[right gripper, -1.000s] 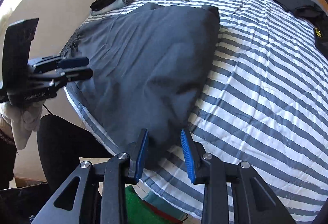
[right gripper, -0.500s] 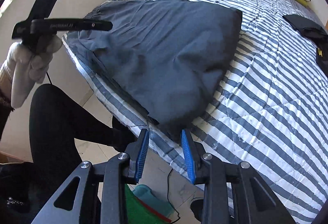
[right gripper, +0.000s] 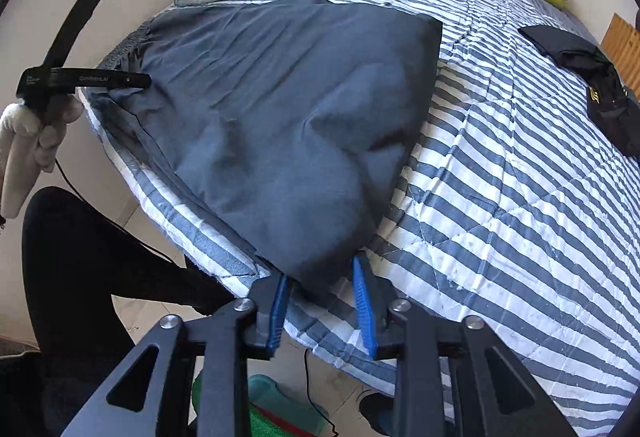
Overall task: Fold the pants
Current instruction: 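Grasp the trousers' cuff with the left gripper while the right gripper grasps the hem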
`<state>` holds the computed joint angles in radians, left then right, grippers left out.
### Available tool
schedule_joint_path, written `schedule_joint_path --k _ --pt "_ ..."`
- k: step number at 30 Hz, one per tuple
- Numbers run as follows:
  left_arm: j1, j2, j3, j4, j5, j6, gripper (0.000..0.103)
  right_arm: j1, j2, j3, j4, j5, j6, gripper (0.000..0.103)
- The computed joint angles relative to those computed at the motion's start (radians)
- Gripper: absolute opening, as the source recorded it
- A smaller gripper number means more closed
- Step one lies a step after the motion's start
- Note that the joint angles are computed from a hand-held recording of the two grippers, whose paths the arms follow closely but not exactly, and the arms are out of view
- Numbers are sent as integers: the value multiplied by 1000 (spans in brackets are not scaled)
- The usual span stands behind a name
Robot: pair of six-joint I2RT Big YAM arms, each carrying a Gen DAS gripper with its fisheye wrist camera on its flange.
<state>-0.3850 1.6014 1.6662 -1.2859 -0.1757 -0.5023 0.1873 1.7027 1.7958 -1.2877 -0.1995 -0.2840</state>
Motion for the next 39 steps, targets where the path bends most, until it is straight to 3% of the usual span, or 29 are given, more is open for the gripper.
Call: schedule_joint_path --k 2,4,5,10,16,18,22,26,31,39 --pt "9 2 -1 -4 18 0 48 -23 -21 6 13 -32 53 6" --pt "17 -4 -9 7 40 10 48 -78 -33 43 -3 -164 111 5" --pt "18 -3 -12 10 36 20 48 -90 -30 60 -17 -191 117 5" --pt "5 -5 -6 -4 11 30 48 -46 -9 -12 -31 -56 67 5" --pt "-48 -23 31 18 -37 74 46 -80 9 48 -63 -130 80 5" --pt "-55 -40 41 35 -34 72 52 -85 5 67 -58 -135 85 5" --pt "-22 -96 30 57 -37 55 55 -89 -36 23 -1 -111 71 5" --pt "28 -163 -29 35 -73 2 55 -84 -8 -8 -46 -73 77 5" --pt "96 -218 -92 32 -23 -58 55 -78 -8 -11 -49 -70 64 5" --pt "73 -160 -86 60 47 -60 55 -99 3 -9 -78 -70 75 4"
